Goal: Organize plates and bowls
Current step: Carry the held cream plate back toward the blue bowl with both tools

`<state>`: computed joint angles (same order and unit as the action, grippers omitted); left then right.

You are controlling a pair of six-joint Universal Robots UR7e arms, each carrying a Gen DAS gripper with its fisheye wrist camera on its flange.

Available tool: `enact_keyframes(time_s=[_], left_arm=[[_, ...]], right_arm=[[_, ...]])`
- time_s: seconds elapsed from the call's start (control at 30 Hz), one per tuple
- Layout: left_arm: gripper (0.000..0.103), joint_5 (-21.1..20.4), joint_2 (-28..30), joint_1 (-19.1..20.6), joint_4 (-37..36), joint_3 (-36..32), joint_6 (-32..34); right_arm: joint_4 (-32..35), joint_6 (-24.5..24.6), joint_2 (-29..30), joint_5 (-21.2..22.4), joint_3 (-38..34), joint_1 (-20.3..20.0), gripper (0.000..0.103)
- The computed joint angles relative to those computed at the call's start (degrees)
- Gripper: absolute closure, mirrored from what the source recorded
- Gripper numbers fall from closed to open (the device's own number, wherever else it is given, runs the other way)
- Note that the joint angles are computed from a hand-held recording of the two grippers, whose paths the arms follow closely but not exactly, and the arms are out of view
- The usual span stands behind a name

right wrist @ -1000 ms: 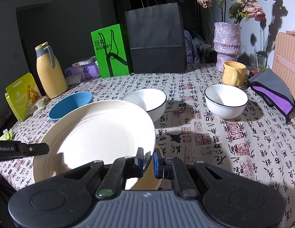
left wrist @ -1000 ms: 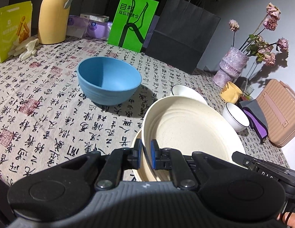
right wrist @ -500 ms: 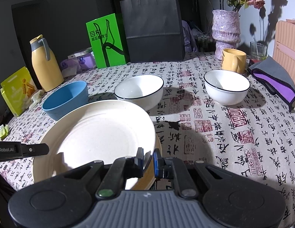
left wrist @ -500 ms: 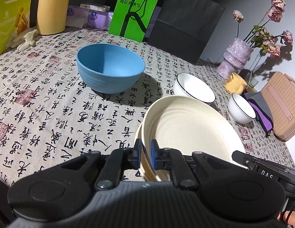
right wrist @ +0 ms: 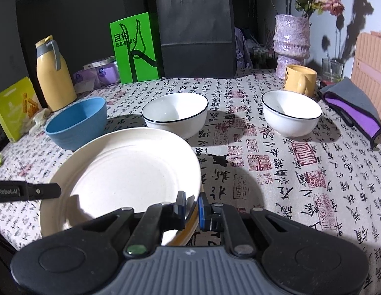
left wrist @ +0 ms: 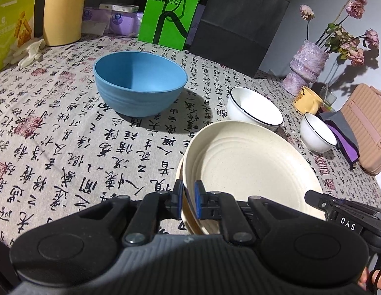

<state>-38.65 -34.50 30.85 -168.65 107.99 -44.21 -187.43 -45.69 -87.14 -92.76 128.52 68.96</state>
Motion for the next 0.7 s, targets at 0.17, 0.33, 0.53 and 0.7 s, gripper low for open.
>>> enact_keyframes(time_s=[0.17, 0.33, 0.53, 0.7], left_arm=[[0.093, 1.1, 0.3, -0.4, 1.7, -0.3, 0.2], [0.093, 2.3, 0.8, -0.5, 2.4, -0.6, 0.8], [0.093, 3.8, 1.6, -0.9, 1.7, -0.6, 2.4], [0.093, 5.2, 2.6, -1.2, 1.3, -0.7, 3.9]], right_arm=[[-3.6, -2.7, 1.4, -2.5, 0.5, 1.2, 0.091], [-7.0, -5.2, 2.6, -4.1, 1.1, 1.9, 0.090], [-11.4, -7.9, 3.9, -4.9, 2.3, 2.4, 0.090], [-13.6, -9.7, 4.7, -5.4, 2.6, 2.5, 0.089]])
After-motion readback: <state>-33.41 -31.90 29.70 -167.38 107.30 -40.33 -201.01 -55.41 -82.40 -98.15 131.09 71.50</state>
